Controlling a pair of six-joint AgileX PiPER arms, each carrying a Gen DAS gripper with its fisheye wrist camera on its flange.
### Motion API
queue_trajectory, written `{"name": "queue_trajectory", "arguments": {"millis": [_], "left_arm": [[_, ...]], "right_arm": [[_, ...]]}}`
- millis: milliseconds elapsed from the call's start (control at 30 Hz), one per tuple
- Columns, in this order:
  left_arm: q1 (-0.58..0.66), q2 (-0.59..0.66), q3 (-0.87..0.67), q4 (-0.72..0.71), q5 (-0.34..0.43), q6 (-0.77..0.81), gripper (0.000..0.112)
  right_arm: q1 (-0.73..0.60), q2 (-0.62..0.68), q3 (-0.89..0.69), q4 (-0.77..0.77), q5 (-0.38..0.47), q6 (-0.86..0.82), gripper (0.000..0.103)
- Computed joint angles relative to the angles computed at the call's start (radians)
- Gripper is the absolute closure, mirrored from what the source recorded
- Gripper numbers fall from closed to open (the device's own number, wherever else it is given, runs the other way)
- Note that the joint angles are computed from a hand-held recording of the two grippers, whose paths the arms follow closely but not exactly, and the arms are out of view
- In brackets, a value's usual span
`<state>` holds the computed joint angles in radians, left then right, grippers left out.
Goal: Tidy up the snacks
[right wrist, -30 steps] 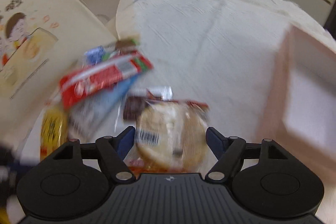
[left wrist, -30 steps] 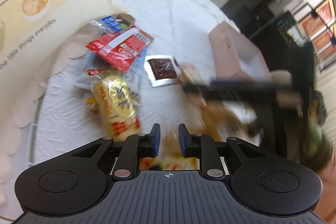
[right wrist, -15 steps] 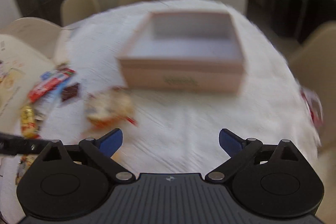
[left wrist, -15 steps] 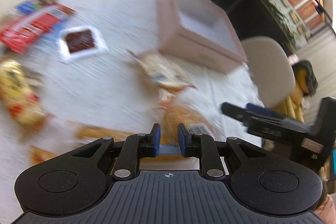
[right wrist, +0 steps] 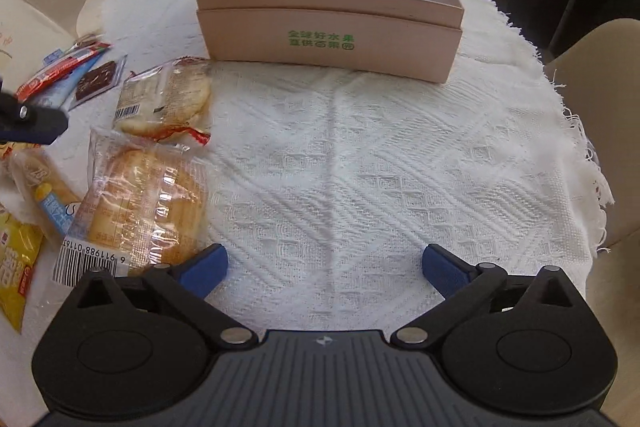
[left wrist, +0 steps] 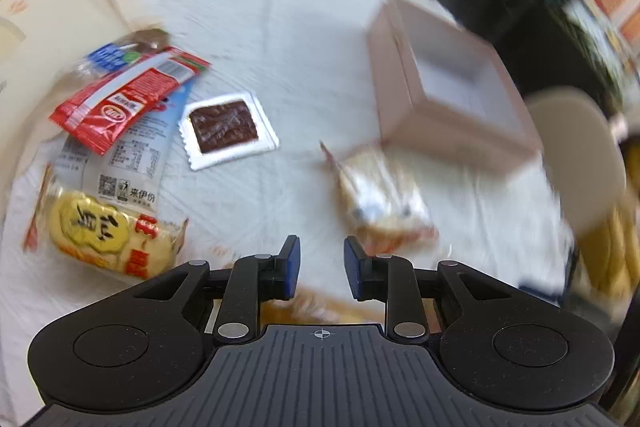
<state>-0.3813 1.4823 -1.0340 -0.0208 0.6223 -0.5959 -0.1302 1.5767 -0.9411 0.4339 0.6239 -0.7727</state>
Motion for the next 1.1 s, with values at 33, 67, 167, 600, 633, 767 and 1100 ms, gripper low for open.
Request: {"name": "queue_trajectory", "arguments": {"millis": [33, 67, 167, 600, 633, 767, 1100], "left_arm": [[0.003, -0.008, 0.003, -0.052, 0.015, 0.100, 0.084], [0.010, -0.011, -0.004, -0.103, 0.046, 0.200, 0.084], [-0.011, -0.030, -0.006, -0.121, 0.124, 0.311, 0.084], [0.092, -0.155, 0.094, -0.211, 0.120, 0.161, 0.085], [0.098, -0.168, 0.095, -0.224, 0.116, 0.166, 0.085], [0.076, -0.192, 0.074, -0.216, 0.122, 0.127, 0.085], [-0.084, -0.059, -0.072, -0.330, 0.090, 0.140, 0.085]], "right_arm": [[-0.018, 0.006, -0.015, 0.012, 0.027, -0.042, 0.000], [-0.033, 0.017, -0.034, 0.022, 0.060, -0.085, 0.000], [-0.051, 0.002, -0.059, -0.020, 0.076, -0.019, 0.002], [0.122, 0.060, -0.285, 0.195, 0.202, -0.054, 0.003], [0.173, 0.120, -0.356, 0.129, 0.217, 0.025, 0.003], [0.330, 0.338, -0.603, -0.119, 0.325, 0.247, 0.020], [0.049, 0.063, -0.370, 0.058, 0.250, -0.001, 0.025]]}}
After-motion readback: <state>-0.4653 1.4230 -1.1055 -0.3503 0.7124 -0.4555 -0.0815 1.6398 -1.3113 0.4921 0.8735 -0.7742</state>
